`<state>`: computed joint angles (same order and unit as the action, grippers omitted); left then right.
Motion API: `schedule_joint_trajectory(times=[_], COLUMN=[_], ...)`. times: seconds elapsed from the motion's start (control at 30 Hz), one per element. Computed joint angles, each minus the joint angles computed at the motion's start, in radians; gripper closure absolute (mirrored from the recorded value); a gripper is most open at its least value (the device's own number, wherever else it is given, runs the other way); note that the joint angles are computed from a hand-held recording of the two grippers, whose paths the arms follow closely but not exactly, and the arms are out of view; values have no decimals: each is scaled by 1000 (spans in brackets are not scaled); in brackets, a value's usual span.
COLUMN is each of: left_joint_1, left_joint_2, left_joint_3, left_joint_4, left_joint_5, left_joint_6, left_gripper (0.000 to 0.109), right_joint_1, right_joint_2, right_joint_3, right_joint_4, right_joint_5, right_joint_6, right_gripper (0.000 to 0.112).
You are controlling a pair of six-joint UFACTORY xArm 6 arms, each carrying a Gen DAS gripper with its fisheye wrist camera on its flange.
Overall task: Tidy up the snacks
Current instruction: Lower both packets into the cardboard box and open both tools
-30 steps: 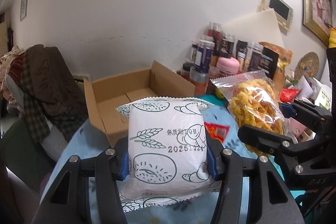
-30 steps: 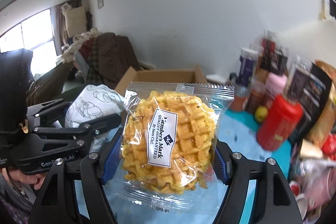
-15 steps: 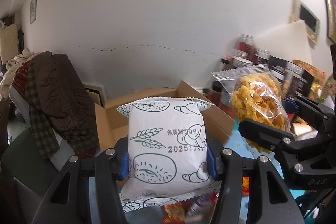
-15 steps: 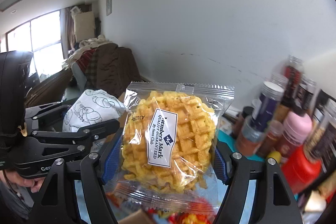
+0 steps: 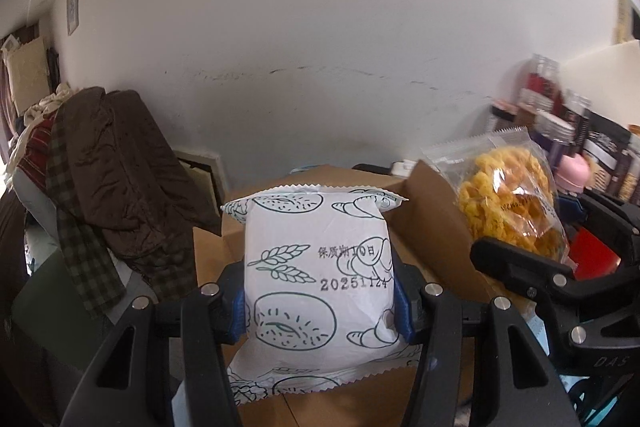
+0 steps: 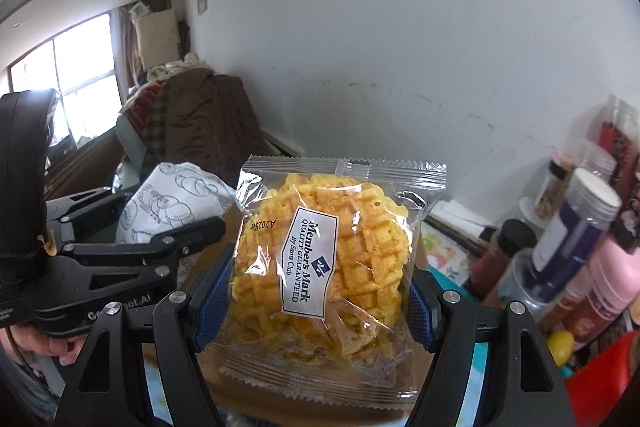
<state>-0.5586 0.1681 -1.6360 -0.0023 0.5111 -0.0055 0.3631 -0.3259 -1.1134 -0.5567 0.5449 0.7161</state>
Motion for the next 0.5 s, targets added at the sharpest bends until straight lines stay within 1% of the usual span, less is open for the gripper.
schedule_joint_trajectory(times=[0.2,0.43,0.5], left_joint_1=[17,24,25], left_joint_2=[127,208,222], left_joint_3=[-140,-254,-272], left_joint_4=[30,50,50], left_joint_5=[73,204,227], left_joint_6=[-14,-17,-13], left_gripper=[54,54,54], right_joint_1=[-37,-58,-62], right_joint_2=[103,203,221], right_joint_3=[-52,-121,-133], right_joint_4=[84,146,164], right_joint_5=[0,24,29], right_joint_6=[-72,-137,-150], right_gripper=[38,38,38])
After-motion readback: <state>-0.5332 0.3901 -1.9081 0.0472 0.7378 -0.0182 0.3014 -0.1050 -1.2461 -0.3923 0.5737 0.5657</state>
